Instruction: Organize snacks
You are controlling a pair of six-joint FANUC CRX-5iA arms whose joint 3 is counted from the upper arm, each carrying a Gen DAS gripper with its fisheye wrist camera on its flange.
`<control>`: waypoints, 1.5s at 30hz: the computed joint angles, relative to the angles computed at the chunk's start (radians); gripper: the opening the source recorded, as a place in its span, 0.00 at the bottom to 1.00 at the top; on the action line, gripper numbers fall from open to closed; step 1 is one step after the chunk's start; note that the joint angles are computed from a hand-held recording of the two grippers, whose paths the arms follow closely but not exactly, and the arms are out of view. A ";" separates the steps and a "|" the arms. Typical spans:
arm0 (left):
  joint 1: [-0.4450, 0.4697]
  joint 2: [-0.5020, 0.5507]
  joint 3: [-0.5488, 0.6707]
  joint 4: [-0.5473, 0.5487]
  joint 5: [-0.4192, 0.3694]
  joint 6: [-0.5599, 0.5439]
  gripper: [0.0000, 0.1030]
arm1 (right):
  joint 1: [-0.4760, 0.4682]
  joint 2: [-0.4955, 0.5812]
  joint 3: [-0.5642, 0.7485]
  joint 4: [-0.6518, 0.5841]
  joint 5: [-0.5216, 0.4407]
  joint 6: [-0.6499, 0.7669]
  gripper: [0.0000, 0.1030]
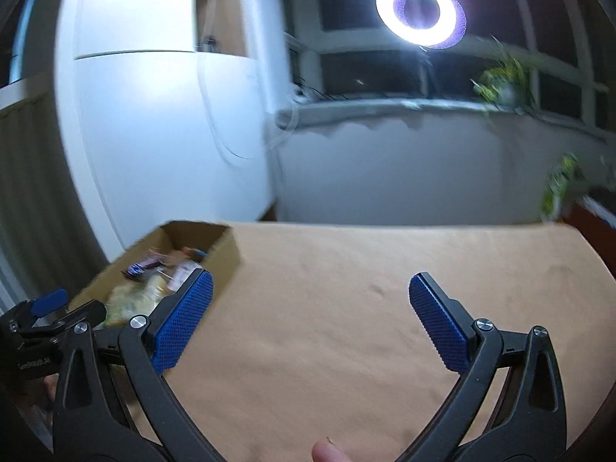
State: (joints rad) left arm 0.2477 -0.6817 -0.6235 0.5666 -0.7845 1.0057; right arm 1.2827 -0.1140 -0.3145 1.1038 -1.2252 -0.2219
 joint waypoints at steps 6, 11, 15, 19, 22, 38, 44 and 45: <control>-0.156 0.009 0.052 -0.141 0.033 0.131 0.99 | 0.037 -0.108 -0.079 -0.085 -0.040 -0.039 1.00; -0.251 0.008 0.077 -0.191 0.047 0.187 0.99 | 0.085 -0.166 -0.127 -0.087 -0.133 -0.058 1.00; -0.337 0.022 0.116 -0.294 0.054 0.274 0.99 | 0.111 -0.202 -0.158 -0.072 -0.169 -0.057 1.00; -0.384 0.027 0.131 -0.330 0.051 0.318 0.99 | 0.129 -0.227 -0.180 -0.062 -0.184 -0.055 1.00; -0.417 0.040 0.149 -0.371 0.046 0.359 0.99 | 0.129 -0.227 -0.182 -0.060 -0.186 -0.049 1.00; -0.466 0.053 0.173 -0.425 0.020 0.427 0.99 | 0.128 -0.220 -0.177 -0.060 -0.191 -0.038 1.00; -0.481 0.054 0.185 -0.460 0.014 0.457 0.99 | 0.131 -0.220 -0.179 -0.059 -0.191 -0.039 1.00; -0.481 0.054 0.185 -0.460 0.015 0.456 0.99 | 0.130 -0.218 -0.177 -0.060 -0.191 -0.039 1.00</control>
